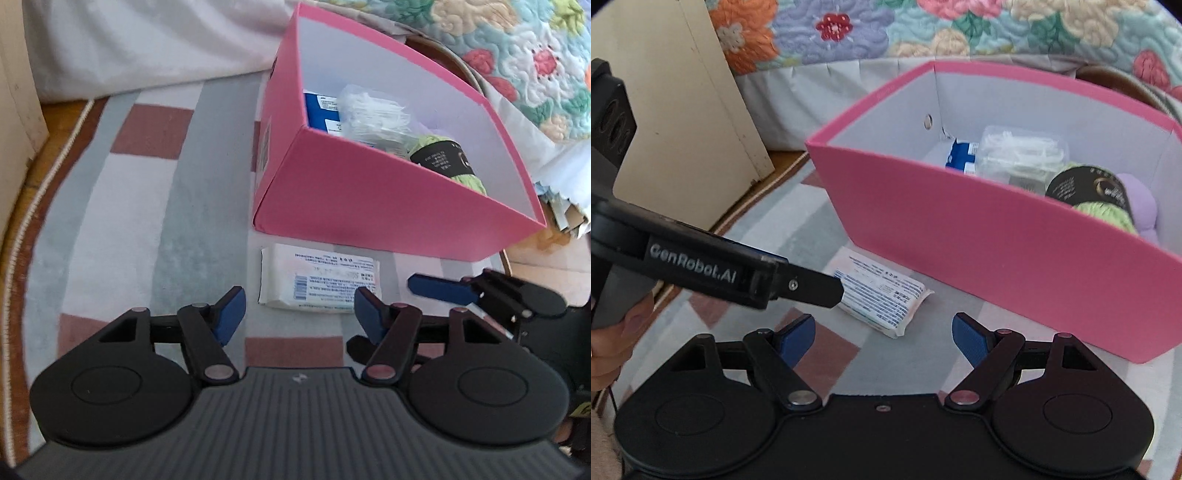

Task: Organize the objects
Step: 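Close the left tool on the white soap bar, then lift the soap bar with the left tool over the pink box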

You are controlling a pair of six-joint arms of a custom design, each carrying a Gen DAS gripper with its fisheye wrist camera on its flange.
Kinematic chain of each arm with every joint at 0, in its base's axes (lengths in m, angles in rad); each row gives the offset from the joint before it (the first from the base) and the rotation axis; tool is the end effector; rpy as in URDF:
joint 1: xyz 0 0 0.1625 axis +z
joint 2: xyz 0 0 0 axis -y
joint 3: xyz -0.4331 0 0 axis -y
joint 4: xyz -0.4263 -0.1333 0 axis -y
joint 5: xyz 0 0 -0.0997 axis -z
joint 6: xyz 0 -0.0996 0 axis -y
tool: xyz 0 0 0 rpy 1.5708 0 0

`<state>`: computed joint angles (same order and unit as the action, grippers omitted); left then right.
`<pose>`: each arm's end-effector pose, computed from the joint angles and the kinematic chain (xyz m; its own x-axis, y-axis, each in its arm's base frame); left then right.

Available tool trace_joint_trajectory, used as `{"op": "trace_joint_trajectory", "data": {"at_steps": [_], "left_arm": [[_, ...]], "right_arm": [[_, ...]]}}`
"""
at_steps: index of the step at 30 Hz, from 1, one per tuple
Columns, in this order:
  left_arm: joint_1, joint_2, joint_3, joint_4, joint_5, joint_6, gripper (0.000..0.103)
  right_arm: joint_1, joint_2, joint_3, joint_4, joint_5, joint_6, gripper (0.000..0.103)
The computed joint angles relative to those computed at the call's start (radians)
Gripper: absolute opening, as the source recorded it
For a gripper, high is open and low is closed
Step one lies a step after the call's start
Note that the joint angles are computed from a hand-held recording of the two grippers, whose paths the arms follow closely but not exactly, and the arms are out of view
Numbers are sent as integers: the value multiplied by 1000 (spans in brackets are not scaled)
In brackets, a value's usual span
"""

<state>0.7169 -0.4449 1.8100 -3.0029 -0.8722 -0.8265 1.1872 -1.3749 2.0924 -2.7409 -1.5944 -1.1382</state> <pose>-0.3095 -0.5316 -0.1378 -0.9161 -0.1103 -0.3855 0.1156 0.8479 -0.5174 -0.0802 -0.5486 0.2611 -0.6926 -0.5963 0.4059 -0.6971 0.6980 -0.1641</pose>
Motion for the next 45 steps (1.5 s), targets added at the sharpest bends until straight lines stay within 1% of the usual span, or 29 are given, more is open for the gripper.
{"op": "trace_joint_trajectory", "data": {"at_steps": [1,3,4,5,8,9,10,11,13,16,19,21,25,26,28,30,33,35,39,41,45], "left_arm": [[5,8,0,-20,-1,10,59],[11,25,0,-70,4,25,48],[11,39,2,-123,12,37,48],[14,51,-2,-146,16,51,47],[17,69,-21,-154,36,83,43],[20,71,-23,-168,32,86,37],[24,69,-22,-171,15,80,35],[26,65,-19,-169,2,64,35],[25,60,-13,-165,-11,50,33],[27,51,-4,-156,-42,13,33],[27,51,-5,-151,-60,-9,33],[23,51,-10,-129,-58,-19,33],[18,55,-13,-123,-45,-24,33],[18,55,-12,-126,-45,-25,33],[18,55,-13,-124,-45,-28,33],[14,55,-15,-115,-40,-29,33],[5,50,-15,-88,-38,-41,32],[-4,42,-8,-75,-43,-56,33],[-32,16,19,-44,-58,-101,32],[-51,2,31,-19,-65,-125,32],[-89,-20,47,18,-69,-164,33]], "right_arm": [[-2,8,-3,0,0,4,84],[-7,18,-8,1,6,11,82],[-10,22,-9,0,12,11,82],[-11,28,-9,-9,15,8,82],[-3,53,-12,-37,-5,-22,83],[1,56,-6,-58,-5,-37,81],[7,58,-3,-63,-13,-48,78],[11,58,2,-73,-18,-55,72],[14,61,22,-144,-33,-63,62],[4,42,32,-133,-25,-72,61],[-4,30,55,-168,-34,-116,61],[-12,25,66,-191,-32,-124,61],[-42,6,84,-201,16,-146,62],[-44,2,84,-194,20,-149,62],[-47,-8,77,-157,30,-150,54],[-41,-6,71,-158,18,-141,47],[-34,-14,53,-110,6,-110,46],[-32,-31,55,-86,-3,-105,46],[-31,-83,56,-7,-10,-96,46],[-31,-116,62,43,-12,-87,48],[-45,-172,77,100,0,-100,50]]}}
